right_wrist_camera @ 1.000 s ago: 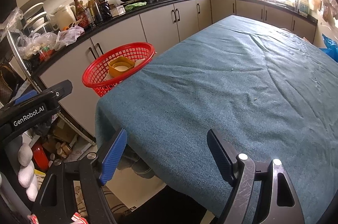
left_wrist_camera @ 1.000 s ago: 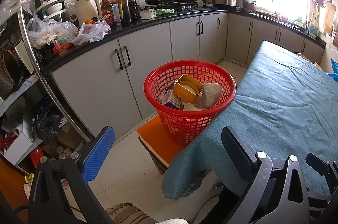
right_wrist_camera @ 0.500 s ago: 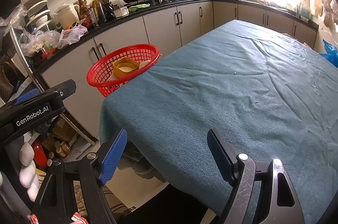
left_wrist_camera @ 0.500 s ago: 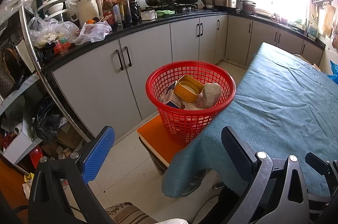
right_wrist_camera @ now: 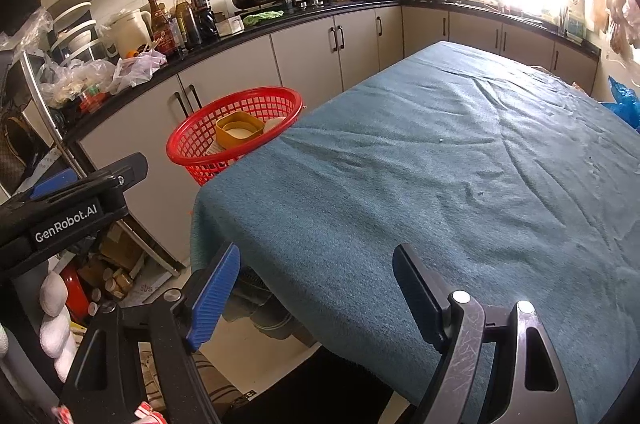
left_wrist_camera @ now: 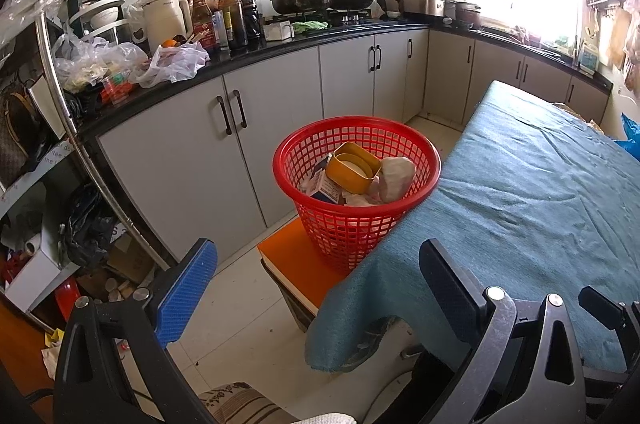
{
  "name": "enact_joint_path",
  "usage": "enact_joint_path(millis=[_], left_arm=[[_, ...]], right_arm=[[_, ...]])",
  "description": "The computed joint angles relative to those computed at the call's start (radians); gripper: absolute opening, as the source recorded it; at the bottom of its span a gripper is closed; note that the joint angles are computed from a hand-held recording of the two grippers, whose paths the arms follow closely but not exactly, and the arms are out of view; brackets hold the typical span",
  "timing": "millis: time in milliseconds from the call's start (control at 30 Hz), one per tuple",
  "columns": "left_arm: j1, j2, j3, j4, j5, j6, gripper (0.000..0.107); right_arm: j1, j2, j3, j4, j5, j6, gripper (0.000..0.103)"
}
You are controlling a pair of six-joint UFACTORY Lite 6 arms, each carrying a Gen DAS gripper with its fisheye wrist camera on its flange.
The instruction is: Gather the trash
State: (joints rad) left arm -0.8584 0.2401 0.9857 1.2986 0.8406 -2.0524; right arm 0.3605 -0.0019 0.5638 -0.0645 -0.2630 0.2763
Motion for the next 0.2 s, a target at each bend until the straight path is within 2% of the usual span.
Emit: enact_joint_path(millis=[200], left_arm=[[-0.004, 0.024, 0.037, -0.006, -0.004, 0.016, 0.101]], right_arm=[[-0.019, -0.031, -0.024, 0.005, -0.002, 0.002, 0.083]])
